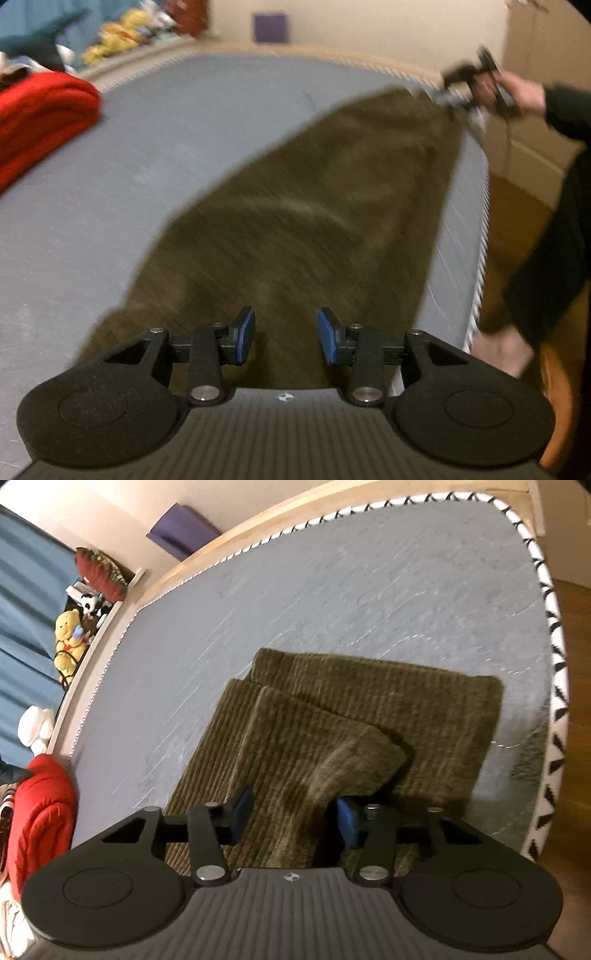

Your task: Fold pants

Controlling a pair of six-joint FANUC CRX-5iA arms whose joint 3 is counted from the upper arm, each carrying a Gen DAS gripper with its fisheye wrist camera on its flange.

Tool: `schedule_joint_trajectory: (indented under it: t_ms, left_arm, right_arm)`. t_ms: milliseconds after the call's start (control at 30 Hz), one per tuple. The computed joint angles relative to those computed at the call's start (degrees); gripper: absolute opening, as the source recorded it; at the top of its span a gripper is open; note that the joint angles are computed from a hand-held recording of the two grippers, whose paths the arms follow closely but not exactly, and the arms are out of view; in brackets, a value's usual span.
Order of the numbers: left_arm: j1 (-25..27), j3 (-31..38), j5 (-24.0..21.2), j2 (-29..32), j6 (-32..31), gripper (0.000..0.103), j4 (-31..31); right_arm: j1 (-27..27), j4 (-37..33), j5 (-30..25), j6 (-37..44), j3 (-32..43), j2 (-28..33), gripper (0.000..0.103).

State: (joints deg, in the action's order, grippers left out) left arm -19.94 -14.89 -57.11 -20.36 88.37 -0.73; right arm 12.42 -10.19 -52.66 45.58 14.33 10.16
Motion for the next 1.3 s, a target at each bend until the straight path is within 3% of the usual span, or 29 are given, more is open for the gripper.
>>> schedule_joint_trajectory:
  t_ms: [67, 133, 200, 267, 333, 400, 500, 600, 667, 800, 867, 967, 1033, 1167, 1233, 1300]
  left_arm:
    - [1.5, -0.8, -2.2, 0.7, -3.6, 0.042, 3.5]
    - [1.7, -1.4, -3.6, 0.9, -5.5, 0.058, 4.8]
    - [0.0, -1.1, -4.3, 1.0, -5.7, 0.064, 2.4]
    - [-2.4, 0.2, -5.4, 1.9, -3.3, 0.063, -2.6]
    - [-4.0, 1.5, -6.2, 2.7, -0.4, 0.03, -6.7]
    - [-3.2, 1.1, -4.7, 1.7, 0.6, 0.019, -6.8]
    - [-2.8, 0.3, -1.0, -2.0, 3.5, 0.016, -8.2]
    - [3.0, -4.4, 0.8, -6.3, -5.2, 0.015, 4.0]
    - [3.1, -5.4, -1.7, -6.2, -9.9, 0.015, 7.1]
    - [2.0, -4.2, -7.7, -3.5, -10.8, 0.016, 6.5]
    - [2.3, -4.3, -8.5, -3.2, -10.8, 0.019, 7.0]
    - [3.4, -5.0, -8.0, -4.9, -11.4, 0.027, 8.1]
    - [5.3, -7.1, -4.3, -7.8, -12.1, 0.038, 11.6]
    - [11.9, -11.7, 1.5, -15.9, -9.8, 0.042, 15.6]
    - [13.2, -11.0, -0.1, -16.6, -5.6, 0.041, 12.7]
    - [11.7, -8.1, -6.6, -13.9, -2.0, 0.037, 6.7]
  right_arm:
    - [0.0, 0.8, -0.1, 1.1, -0.7, -0.8, 0.032]
    - [-0.1, 1.2, -0.1, 1.8, -1.4, -0.8, 0.021]
    - [-0.8, 0.7, -0.6, 2.3, -0.9, -0.1, 0.014]
    - [-1.4, 0.0, -1.4, 2.6, 0.4, 0.8, 0.009]
    - [-1.6, -0.2, -0.5, 3.1, 0.1, 0.0, 0.007]
    - [-0.8, 1.5, 2.9, 3.7, -1.0, -1.4, 0.007]
    - [1.4, 6.6, 11.0, 3.1, -4.7, -5.3, 0.006]
    - [4.7, 21.3, 18.6, -7.8, -11.4, -9.6, 0.006]
    - [5.3, 28.1, 14.9, -14.1, -11.9, -9.1, 0.006]
    - [4.2, 20.9, -6.3, -12.3, -3.2, -1.8, 0.006]
    - [3.1, 17.5, -11.5, -12.2, -1.4, 0.5, 0.007]
    - [3.1, 17.9, -10.2, -12.0, -1.7, 0.2, 0.008]
    - [3.6, 19.8, -9.3, -13.5, -2.5, -0.8, 0.01]
    - [5.2, 24.1, -7.1, -15.3, -4.1, -2.1, 0.014]
    - [6.2, 27.7, -6.1, -16.2, -5.5, -2.6, 0.018]
    - [7.0, 31.2, -6.1, -17.6, -5.9, -2.5, 0.022]
